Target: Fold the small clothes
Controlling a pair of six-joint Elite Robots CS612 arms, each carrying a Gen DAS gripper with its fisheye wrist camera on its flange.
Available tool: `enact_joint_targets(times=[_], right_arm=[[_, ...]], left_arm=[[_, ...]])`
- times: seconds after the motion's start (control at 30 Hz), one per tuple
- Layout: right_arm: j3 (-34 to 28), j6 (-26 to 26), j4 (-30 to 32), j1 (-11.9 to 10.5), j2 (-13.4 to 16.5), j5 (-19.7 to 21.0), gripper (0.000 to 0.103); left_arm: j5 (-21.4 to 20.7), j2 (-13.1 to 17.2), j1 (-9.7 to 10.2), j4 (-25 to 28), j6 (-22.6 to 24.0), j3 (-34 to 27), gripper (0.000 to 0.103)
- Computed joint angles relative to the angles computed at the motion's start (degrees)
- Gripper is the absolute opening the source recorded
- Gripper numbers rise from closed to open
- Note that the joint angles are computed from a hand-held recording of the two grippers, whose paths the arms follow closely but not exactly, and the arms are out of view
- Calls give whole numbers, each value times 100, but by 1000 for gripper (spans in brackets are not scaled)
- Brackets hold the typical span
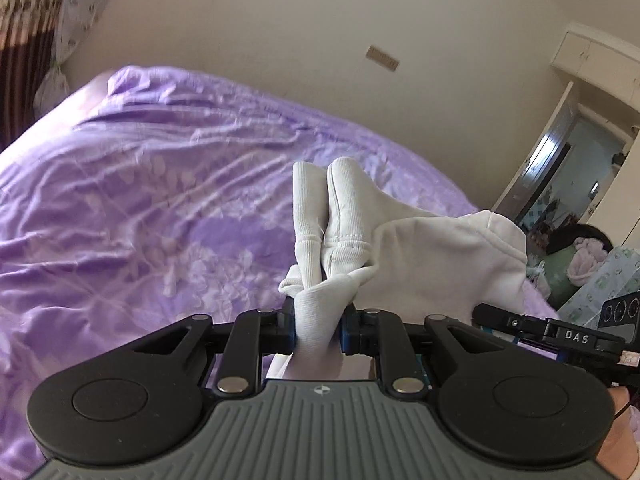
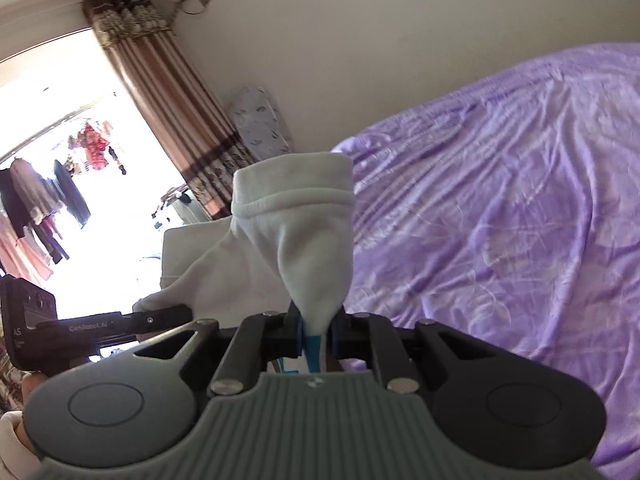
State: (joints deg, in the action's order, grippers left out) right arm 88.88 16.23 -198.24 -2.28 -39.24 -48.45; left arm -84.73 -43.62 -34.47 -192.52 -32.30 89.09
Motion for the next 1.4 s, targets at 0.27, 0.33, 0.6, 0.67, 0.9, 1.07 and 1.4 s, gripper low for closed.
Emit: enact_joint_targets(times=[0.27, 0.33, 0.6, 0.67, 0.9, 1.07, 1.4], right_arm=[[-1001, -109, 1145, 127, 616, -346, 8], [-1296, -172, 1505, 172, 785, -486, 8], [-2026, -413, 2536, 268, 1231, -933, 13], [-2037, -483, 2600, 296, 1241, -1242, 23], [-1540, -641, 2360, 305, 912, -1709, 24], [-690, -1033, 1893, 364, 375, -1798, 24], [892, -2184, 1208, 551, -367, -2023, 24]], left_arm=[[-507, 548, 280, 1168, -290, -818, 21], [-537, 665, 310, 1408, -331, -988, 21], [-329, 831, 375, 2049, -591, -1244, 29], [-255, 763, 379, 2138, -629, -1166, 29], [169, 330, 187, 2243, -443, -697, 29], [426, -100, -95, 2251, -7, -223, 29], [924, -580, -608, 2594, 531, 544, 22]])
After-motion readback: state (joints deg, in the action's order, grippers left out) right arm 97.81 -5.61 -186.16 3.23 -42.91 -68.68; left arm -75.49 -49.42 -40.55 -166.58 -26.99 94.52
